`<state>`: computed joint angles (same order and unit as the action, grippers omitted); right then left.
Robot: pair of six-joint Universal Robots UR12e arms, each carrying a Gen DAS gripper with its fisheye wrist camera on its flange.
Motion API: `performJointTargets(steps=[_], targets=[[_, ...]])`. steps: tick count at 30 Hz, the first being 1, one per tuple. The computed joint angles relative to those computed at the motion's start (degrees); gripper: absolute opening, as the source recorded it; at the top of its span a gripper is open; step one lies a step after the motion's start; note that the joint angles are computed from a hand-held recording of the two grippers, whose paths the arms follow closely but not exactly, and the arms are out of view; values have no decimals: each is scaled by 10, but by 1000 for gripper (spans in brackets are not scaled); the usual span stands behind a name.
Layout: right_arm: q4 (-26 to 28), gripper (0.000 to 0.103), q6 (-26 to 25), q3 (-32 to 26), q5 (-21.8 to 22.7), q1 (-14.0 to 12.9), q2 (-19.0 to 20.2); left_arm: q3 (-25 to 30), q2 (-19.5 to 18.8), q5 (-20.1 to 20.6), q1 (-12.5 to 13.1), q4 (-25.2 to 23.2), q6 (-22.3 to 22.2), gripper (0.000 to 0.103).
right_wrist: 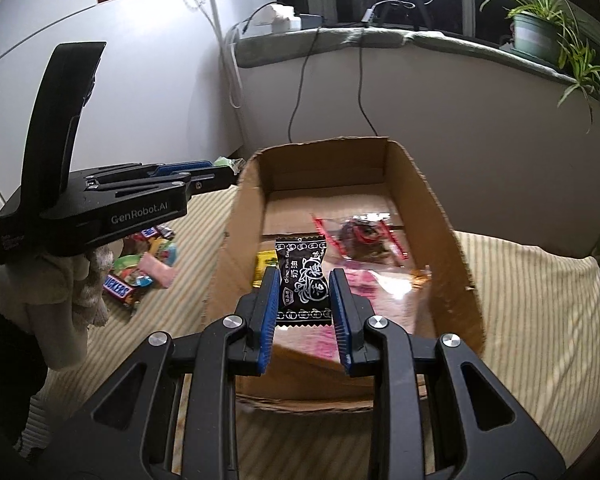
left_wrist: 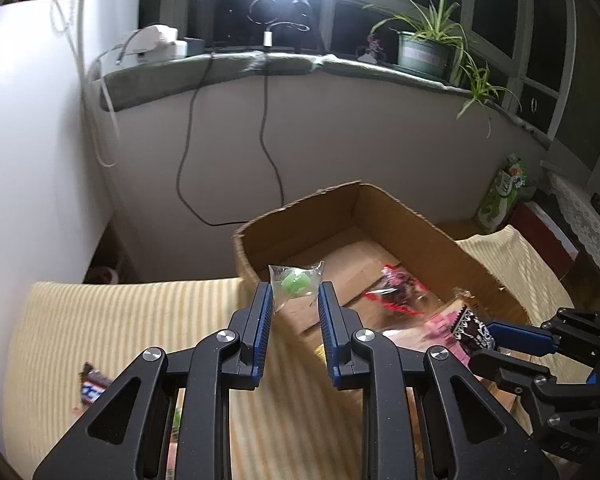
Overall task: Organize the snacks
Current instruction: 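Carry the green candy and black packet into the box with both grippers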
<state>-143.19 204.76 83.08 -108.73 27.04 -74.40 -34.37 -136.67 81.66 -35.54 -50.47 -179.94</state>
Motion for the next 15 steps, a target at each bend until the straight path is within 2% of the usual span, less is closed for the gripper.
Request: performJointTargets(steps=[10,15], targets=[[0,26,8,13,8,-16,-7,58,-33,-6,-9,-39,8,22],[1,26,10,16,13,-20,-7,67,-38,-7,-10,-49,11,22]])
